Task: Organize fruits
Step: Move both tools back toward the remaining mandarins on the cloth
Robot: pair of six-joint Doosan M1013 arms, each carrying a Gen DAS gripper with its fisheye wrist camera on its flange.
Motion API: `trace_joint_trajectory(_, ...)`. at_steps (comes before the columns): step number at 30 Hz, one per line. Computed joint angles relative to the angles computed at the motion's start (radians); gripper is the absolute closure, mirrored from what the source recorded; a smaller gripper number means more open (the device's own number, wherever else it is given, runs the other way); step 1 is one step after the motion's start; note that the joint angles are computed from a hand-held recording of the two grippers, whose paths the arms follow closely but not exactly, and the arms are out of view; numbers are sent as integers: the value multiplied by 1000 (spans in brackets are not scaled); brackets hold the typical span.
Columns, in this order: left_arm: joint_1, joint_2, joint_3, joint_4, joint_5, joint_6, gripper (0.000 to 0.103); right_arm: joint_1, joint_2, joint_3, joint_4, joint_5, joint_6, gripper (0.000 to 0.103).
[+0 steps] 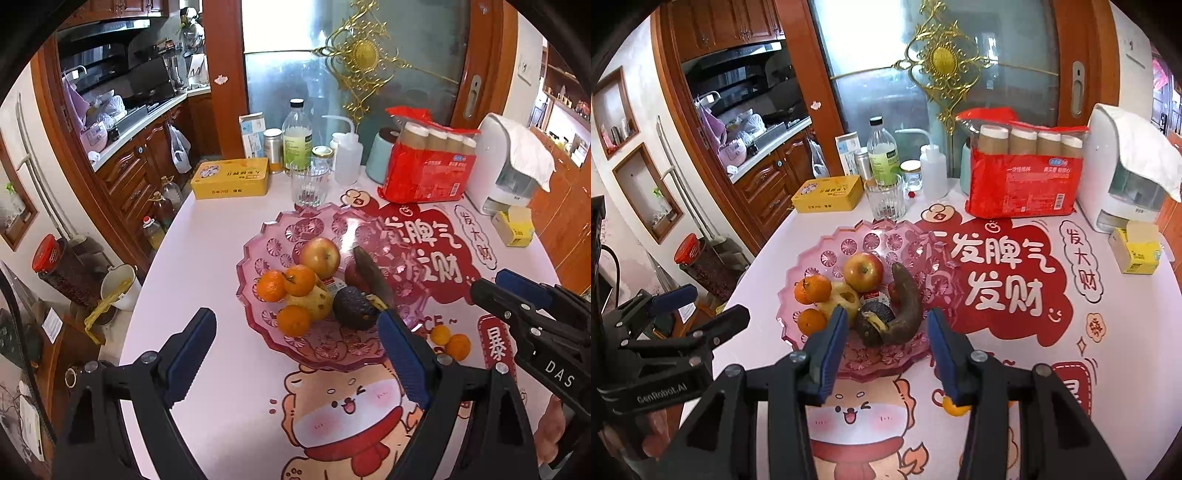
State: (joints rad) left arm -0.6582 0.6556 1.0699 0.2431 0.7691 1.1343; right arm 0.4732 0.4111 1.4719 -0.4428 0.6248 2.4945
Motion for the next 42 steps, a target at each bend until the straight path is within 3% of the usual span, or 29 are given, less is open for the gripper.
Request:
trace_joint_trajectory(13,-64,-36,11,14,-87,-9,10,-28,-127,125,-155,17,124,58)
trace_joint_trajectory(21,-109,3,-35,4,-67,7,10,-70,-178,198,-165,13,126,58)
trace_joint_trajectory(30,-141,83,-79,-32,15,18,10,-118,-149,261,-1,-36,-55,58)
trace_joint_trajectory(42,-142,170,-80,-91,68,-20,10,-169,-47,269,398,-90,-494,58)
